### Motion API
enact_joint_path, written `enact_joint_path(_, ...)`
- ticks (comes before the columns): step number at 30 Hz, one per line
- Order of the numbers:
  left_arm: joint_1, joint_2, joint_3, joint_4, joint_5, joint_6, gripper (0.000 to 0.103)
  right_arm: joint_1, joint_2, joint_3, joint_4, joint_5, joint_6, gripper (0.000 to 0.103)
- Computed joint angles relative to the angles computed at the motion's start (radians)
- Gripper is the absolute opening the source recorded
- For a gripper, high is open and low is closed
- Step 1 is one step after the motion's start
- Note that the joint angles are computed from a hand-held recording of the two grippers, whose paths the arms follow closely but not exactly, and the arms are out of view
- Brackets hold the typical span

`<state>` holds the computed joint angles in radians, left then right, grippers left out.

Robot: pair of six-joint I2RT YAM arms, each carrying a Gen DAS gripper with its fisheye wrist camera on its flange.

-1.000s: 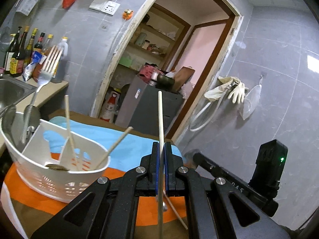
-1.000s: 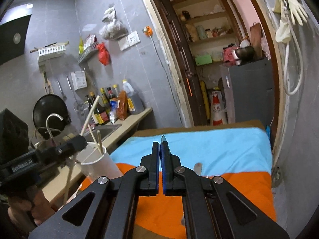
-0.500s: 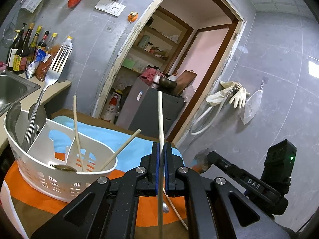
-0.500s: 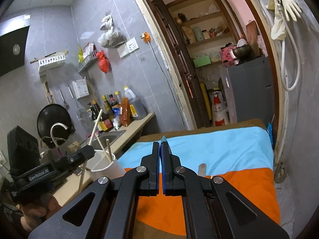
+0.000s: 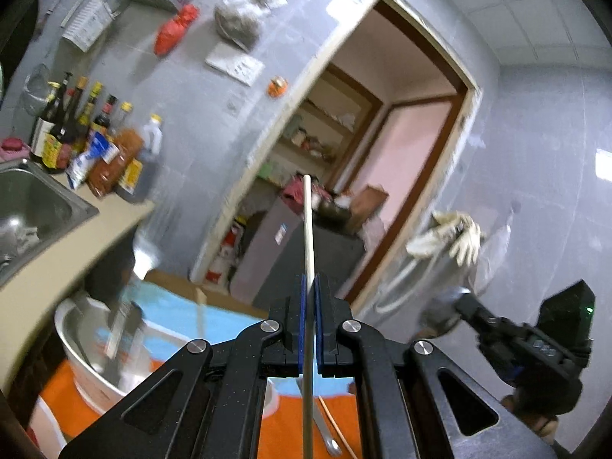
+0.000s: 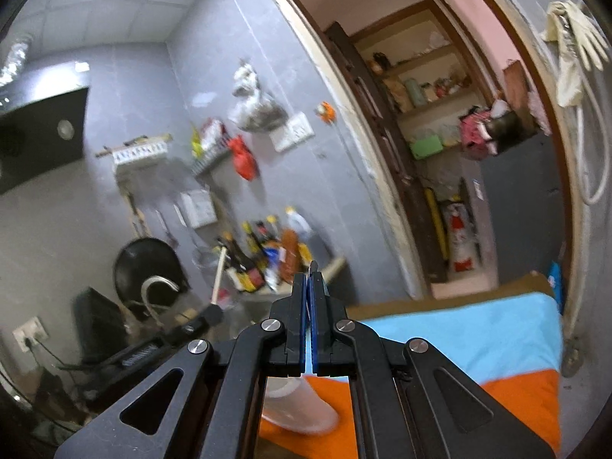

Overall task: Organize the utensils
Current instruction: 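Lift chopstick and spoon and carry them over the white holder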

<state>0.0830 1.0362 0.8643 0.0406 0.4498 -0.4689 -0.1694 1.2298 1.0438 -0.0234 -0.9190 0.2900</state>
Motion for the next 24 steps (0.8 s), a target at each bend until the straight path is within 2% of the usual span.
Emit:
enact_joint_path(5,0.163,0.058,0.022,0.096,0.105,-0.039,0.002,0.085,0.005,0.054,0.097,-0.003,0.135,0.000)
enact_joint_path(9,0.252,0.119,0.032,0.184,0.170,-0.076,0.002,0.169,0.028,0.081,0.137,0.023,0.178,0.000)
enact_joint_path(13,0.309,0.173,0.026,0.267,0.195,-0.090,0.002,0.250,0.043,0.080,0.143,0.065,0.189,0.000)
enact_joint_path(19,0.316,0.225,-0.006,0.355,0.158,-0.066,0.002,0.351,0.076,0.071,0.072,0.139,0.142,0.000)
enact_joint_path(24,0.292,0.240,-0.068,0.432,0.087,-0.008,0.002,0.389,0.108,0.038,0.050,0.188,0.108,0.000)
